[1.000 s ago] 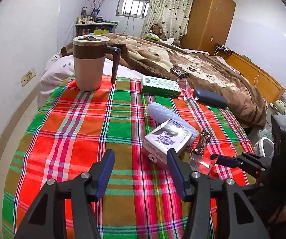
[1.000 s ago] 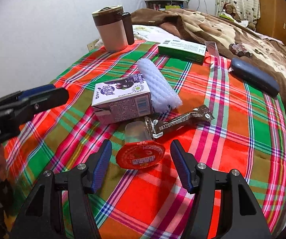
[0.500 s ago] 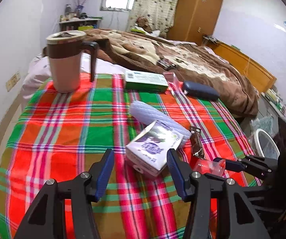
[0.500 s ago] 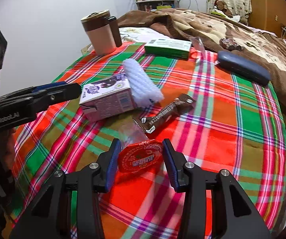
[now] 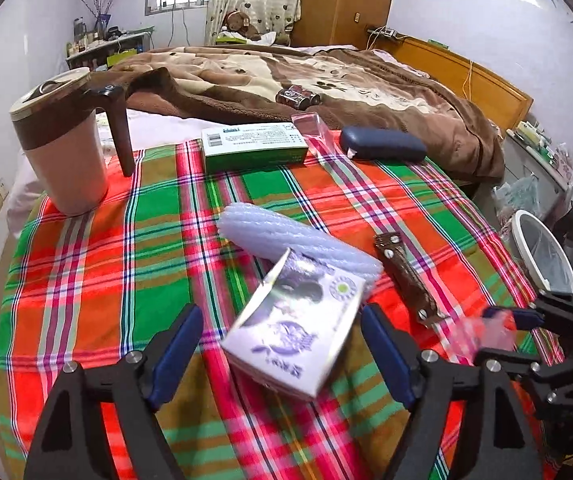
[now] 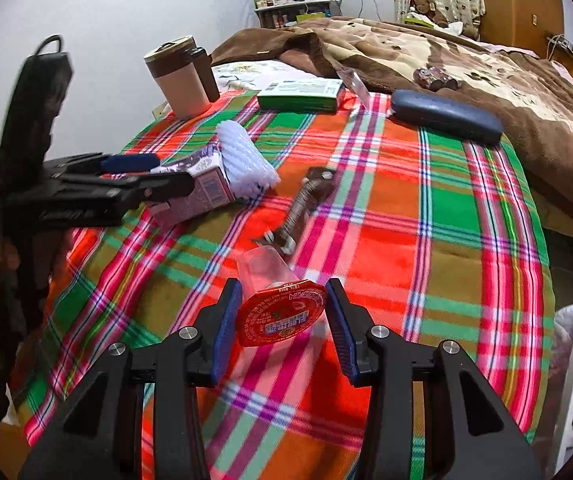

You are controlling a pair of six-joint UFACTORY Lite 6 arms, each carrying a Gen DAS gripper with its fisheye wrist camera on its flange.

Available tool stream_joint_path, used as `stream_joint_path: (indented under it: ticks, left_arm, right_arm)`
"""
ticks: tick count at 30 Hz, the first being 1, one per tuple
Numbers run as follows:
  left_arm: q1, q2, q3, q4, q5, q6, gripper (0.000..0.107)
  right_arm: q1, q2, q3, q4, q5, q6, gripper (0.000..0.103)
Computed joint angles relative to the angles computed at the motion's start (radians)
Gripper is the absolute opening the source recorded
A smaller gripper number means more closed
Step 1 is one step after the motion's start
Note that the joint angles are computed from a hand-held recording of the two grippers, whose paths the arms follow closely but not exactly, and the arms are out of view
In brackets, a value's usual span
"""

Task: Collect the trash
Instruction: 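Close the left tool on the carton box while the right tool grasps the red-lidded cup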

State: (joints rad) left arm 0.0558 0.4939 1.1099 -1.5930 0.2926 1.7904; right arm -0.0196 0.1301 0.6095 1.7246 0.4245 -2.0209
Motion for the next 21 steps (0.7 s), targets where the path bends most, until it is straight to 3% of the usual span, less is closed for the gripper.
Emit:
stream_joint_path:
  ticks: [8,14,21]
  left_arm:
    - [-0.010,0.057,0.055,0.105,0.049,-0.084,0.081]
    - [-0.058,0.049,0.038,0.101,-0.003,-0.103,0.080]
    - [-0.067,0.068,0.045,0.117,-0.038,-0.238,0.061]
  right_arm:
    - [-0.058,-0.023,-0.014,-0.026,0.023,0.009,0.044]
    - [-0.070,-0.014,-0.009,-0.011,0.023,-0.001,0.044]
    - [-0.080,-0.034,-0.028,0.000,0.034,-0.019,0.044]
